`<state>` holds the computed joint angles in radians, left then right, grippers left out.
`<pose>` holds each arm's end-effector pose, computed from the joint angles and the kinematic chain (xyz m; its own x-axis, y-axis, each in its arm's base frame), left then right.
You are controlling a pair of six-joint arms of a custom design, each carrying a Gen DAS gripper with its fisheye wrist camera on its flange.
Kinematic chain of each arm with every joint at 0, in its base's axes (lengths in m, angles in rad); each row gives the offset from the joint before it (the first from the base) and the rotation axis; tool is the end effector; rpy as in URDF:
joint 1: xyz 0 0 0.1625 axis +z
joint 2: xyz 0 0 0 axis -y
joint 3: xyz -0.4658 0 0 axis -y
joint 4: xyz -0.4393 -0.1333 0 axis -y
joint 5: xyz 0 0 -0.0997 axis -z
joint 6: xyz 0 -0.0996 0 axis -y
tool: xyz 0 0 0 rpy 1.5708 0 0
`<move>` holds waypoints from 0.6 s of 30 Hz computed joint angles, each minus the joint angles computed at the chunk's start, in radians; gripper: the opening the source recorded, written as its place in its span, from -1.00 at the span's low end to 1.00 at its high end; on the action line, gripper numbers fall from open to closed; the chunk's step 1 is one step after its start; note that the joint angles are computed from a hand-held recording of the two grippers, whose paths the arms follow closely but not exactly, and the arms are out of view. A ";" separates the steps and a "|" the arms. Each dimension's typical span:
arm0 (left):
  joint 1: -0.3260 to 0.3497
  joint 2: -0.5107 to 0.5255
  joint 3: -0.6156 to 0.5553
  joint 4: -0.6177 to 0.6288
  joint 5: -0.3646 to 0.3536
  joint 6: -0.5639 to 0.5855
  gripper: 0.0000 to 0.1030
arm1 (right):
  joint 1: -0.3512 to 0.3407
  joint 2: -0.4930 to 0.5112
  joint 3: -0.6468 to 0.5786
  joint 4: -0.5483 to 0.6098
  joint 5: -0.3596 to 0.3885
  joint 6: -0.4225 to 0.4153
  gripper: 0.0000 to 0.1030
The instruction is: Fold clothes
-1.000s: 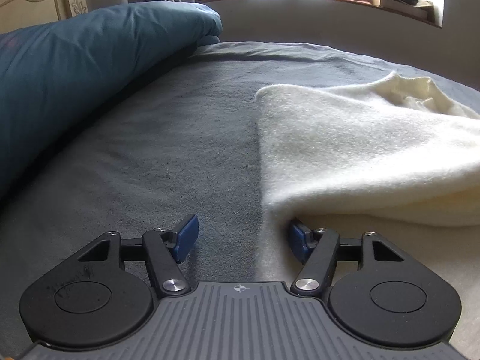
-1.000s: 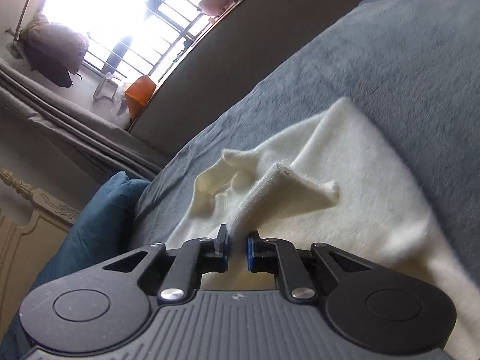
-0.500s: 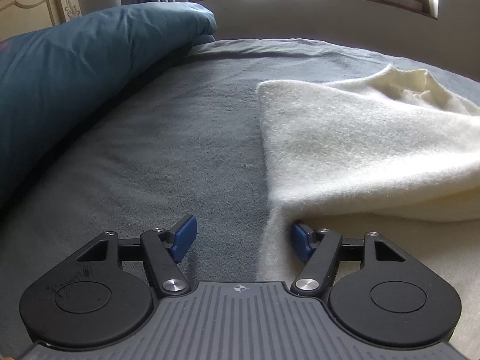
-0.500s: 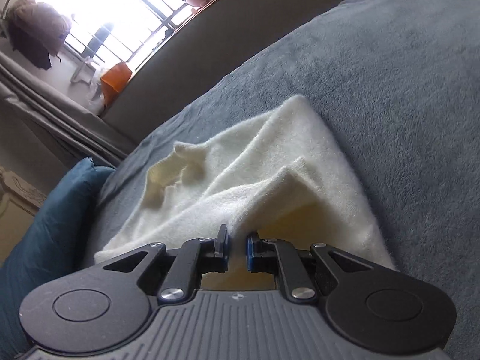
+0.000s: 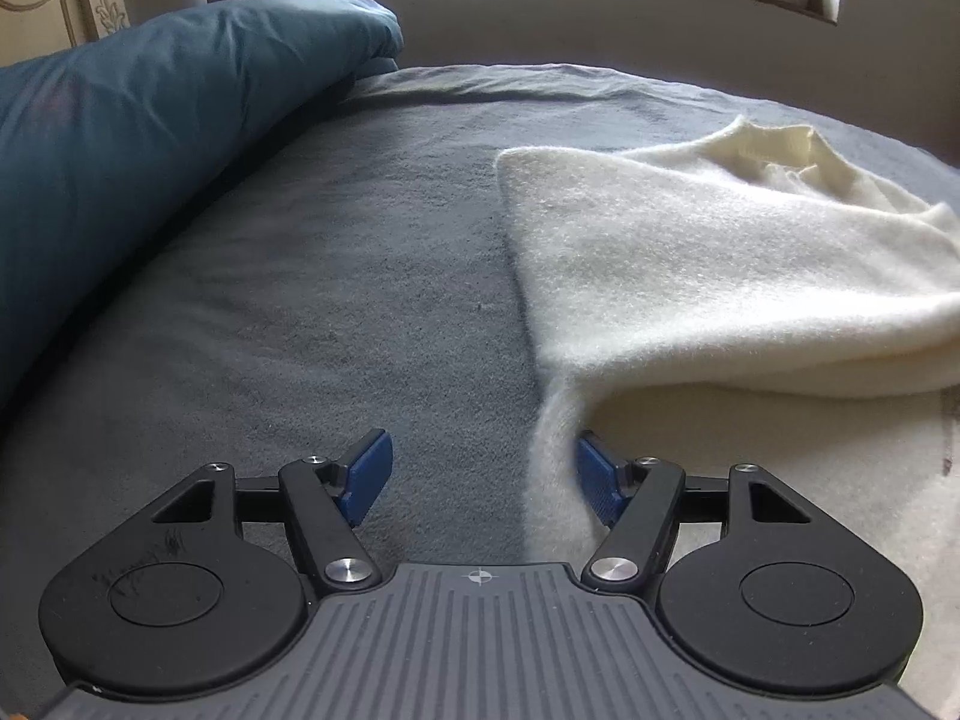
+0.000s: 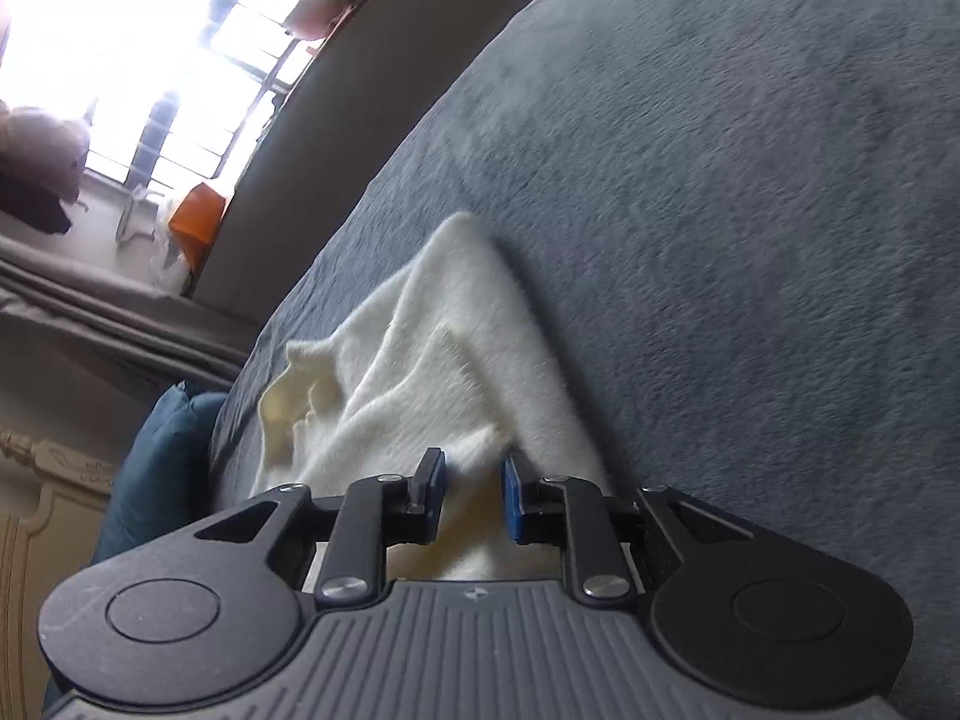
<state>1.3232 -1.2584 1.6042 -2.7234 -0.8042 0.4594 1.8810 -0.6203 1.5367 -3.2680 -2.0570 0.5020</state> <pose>0.0302 -0.7062 0.4792 -0.6608 0.0203 -0.7503 0.5160 0.7382 -0.4344 0.3205 -0.7155 0.0923 -0.9304 0.3635 -0.0477 0.2633 0.5721 -0.7767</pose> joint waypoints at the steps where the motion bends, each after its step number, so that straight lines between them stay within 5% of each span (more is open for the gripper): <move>1: -0.002 -0.012 0.003 -0.005 -0.014 -0.010 0.29 | 0.010 -0.003 -0.002 -0.007 -0.050 -0.016 -0.56; 4: -0.015 -0.028 0.013 -0.080 -0.037 -0.006 0.29 | 0.043 0.007 -0.033 -0.043 -0.150 -0.139 -0.57; 11: -0.027 0.085 -0.060 -0.174 -0.092 0.055 0.26 | 0.114 0.144 -0.257 0.057 -0.153 -0.573 -0.61; 14: -0.007 0.118 -0.062 -0.136 -0.079 0.055 0.25 | 0.114 0.187 -0.306 0.153 -0.198 -0.644 -0.62; 16: 0.010 0.130 -0.046 -0.158 -0.078 0.065 0.27 | 0.090 0.197 -0.297 0.256 -0.248 -0.619 -0.66; 18: 0.016 0.122 -0.043 -0.166 -0.102 0.056 0.29 | 0.077 0.179 -0.253 0.215 -0.214 -0.649 -0.68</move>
<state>1.3395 -1.1366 1.5614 -2.8890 -0.9062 0.5153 1.9577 -0.4412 1.2835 -3.0530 -2.2710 -0.1471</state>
